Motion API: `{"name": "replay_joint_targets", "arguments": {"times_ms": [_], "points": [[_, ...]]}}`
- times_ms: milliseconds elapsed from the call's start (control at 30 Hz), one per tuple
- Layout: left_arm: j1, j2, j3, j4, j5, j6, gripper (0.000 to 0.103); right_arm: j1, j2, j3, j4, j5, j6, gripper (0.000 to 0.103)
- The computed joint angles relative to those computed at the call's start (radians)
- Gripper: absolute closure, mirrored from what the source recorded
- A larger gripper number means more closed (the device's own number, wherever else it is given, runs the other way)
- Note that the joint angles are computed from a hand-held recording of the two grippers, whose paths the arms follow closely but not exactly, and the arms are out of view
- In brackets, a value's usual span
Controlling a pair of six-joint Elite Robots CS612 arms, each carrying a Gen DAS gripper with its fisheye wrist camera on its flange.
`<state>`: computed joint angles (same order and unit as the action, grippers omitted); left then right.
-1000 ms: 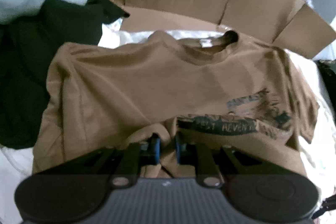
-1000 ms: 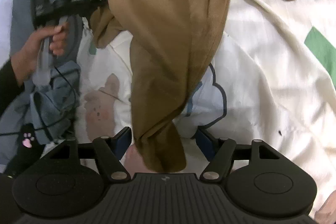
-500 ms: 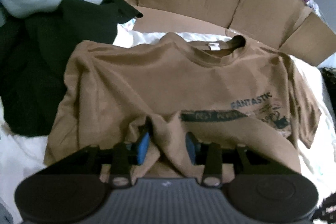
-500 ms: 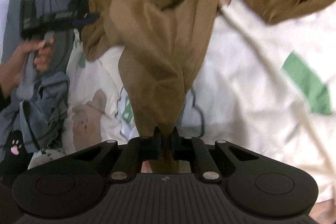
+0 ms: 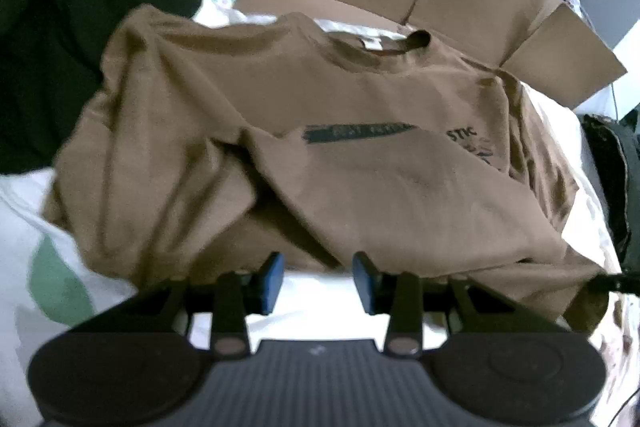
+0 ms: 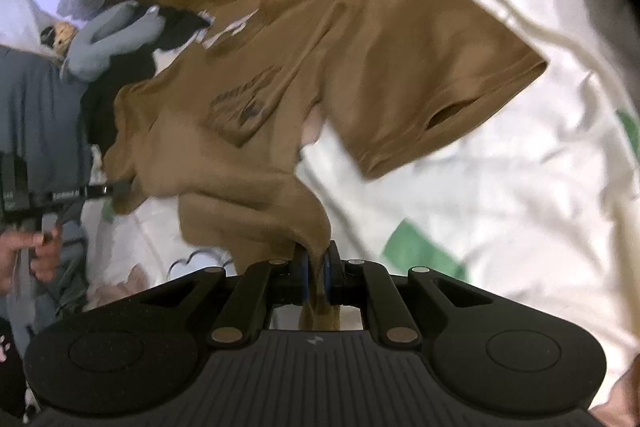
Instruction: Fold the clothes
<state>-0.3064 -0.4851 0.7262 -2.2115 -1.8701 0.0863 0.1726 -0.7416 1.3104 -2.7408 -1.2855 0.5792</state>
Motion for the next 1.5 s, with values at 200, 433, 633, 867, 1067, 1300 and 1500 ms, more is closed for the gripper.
{"name": "replay_joint_targets", "arguments": {"times_ms": [200, 433, 633, 867, 1067, 1300, 1500], "points": [[-0.005, 0.030, -0.015, -0.036, -0.071, -0.064, 0.062, -0.009, -0.002, -0.005, -0.003, -0.094, 0.013, 0.098], [-0.010, 0.070, -0.082, -0.046, -0.137, -0.070, 0.079, -0.016, 0.007, -0.035, 0.011, -0.182, 0.002, 0.098], [-0.011, 0.127, -0.197, -0.037, -0.140, -0.066, 0.095, -0.016, 0.016, -0.050, 0.033, -0.229, -0.031, 0.098], [-0.024, 0.249, -0.443, 0.062, -0.114, -0.054, 0.096, -0.015, 0.033, -0.069, 0.051, -0.262, -0.044, 0.098], [-0.030, 0.308, -0.573, 0.170, -0.109, -0.083, 0.080, -0.016, 0.047, -0.084, 0.074, -0.264, -0.042, 0.098], [-0.025, 0.147, -0.252, 0.033, -0.163, -0.094, 0.052, -0.021, 0.050, -0.076, 0.073, -0.242, -0.016, 0.098], [-0.028, 0.056, -0.061, -0.059, -0.186, -0.068, 0.053, -0.023, 0.056, -0.081, 0.076, -0.242, -0.027, 0.098]]}}
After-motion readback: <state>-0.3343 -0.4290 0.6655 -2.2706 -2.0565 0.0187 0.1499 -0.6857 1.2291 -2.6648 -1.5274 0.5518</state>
